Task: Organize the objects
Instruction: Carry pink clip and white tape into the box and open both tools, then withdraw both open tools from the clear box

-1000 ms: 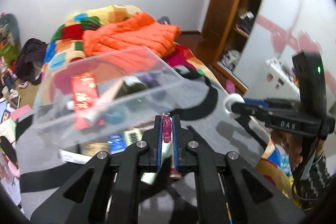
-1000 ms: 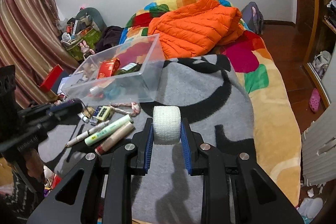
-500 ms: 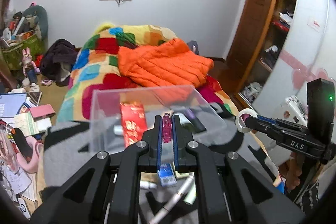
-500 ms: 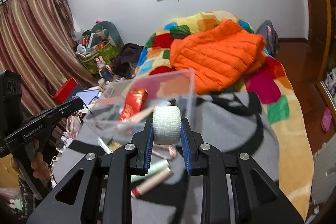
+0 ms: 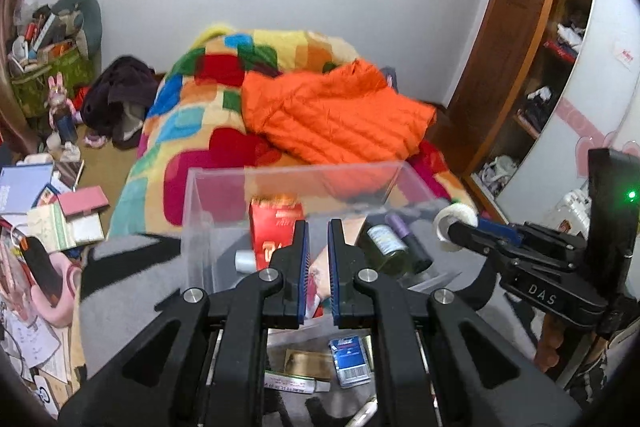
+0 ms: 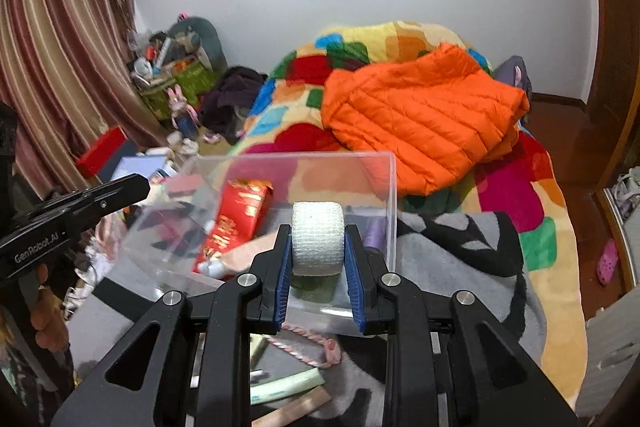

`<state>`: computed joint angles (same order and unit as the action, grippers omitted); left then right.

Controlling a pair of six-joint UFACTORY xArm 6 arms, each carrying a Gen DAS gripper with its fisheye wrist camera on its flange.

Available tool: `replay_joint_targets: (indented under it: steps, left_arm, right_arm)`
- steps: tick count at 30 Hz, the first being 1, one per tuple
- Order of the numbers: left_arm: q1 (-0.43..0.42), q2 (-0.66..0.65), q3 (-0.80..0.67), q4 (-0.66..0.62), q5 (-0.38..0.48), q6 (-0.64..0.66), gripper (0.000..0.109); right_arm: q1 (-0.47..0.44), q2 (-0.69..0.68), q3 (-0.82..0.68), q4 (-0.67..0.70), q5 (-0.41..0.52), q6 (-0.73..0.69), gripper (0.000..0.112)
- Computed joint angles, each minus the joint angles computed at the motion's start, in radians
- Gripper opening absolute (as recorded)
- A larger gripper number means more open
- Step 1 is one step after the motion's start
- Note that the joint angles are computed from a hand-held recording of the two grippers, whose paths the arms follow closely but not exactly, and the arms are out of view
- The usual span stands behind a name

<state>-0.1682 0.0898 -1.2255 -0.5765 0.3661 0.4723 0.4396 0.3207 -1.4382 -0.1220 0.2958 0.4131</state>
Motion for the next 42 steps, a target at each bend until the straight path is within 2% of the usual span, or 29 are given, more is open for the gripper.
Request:
replay_joint_targets:
  steps: [6, 11, 12, 14, 17, 18, 21, 25, 29, 34, 38, 42]
  left_arm:
    - [0.019, 0.065, -0.016, 0.059, 0.037, -0.069, 0.008]
    - [0.021, 0.04, 0.029, 0.074, 0.024, -0.073, 0.008]
    - [0.02, 0.03, 0.04, 0.084, 0.02, -0.076, 0.011]
    - [0.017, 0.003, 0.071, 0.092, 0.008, -0.069, 0.015]
    - [0.014, -0.033, 0.108, 0.118, -0.009, -0.08, 0.027]
    - [0.013, -0.047, 0.123, 0.13, -0.016, -0.088, 0.032]
    - [0.01, -0.093, 0.169, 0.153, -0.044, -0.11, 0.049]
    - [0.002, -0.155, 0.236, 0.135, -0.066, -0.077, 0.054]
    - [-0.008, -0.197, 0.294, 0.136, -0.063, -0.058, 0.056]
    - [-0.028, -0.248, 0.378, 0.136, -0.048, -0.034, 0.057]
    - [-0.042, -0.254, 0.421, 0.147, -0.016, -0.033, 0.057]
    - [-0.052, -0.252, 0.453, 0.153, -0.007, -0.04, 0.057]
  right_arm:
    - [-0.004, 0.046, -0.041, -0.053, 0.057, 0.024, 0.022]
    - [0.005, 0.056, -0.056, -0.064, 0.088, 0.018, 0.023]
    - [0.007, 0.056, -0.057, -0.055, 0.092, 0.012, 0.024]
    - [0.006, 0.052, -0.054, -0.055, 0.092, 0.016, 0.032]
    - [0.006, 0.028, -0.029, -0.11, 0.074, 0.07, 0.039]
    - [0.007, 0.016, -0.019, -0.129, 0.068, 0.09, 0.039]
    - [0.008, -0.035, 0.031, -0.217, 0.035, 0.181, 0.052]
    - [0.016, -0.115, 0.114, -0.382, 0.008, 0.338, 0.063]
    - [0.034, -0.162, 0.178, -0.423, 0.013, 0.39, 0.065]
    - [0.053, -0.201, 0.275, -0.345, 0.012, 0.384, 0.065]
    - [0.069, -0.193, 0.324, -0.154, 0.013, 0.275, 0.065]
    - [0.087, -0.175, 0.335, -0.078, 0.016, 0.224, 0.065]
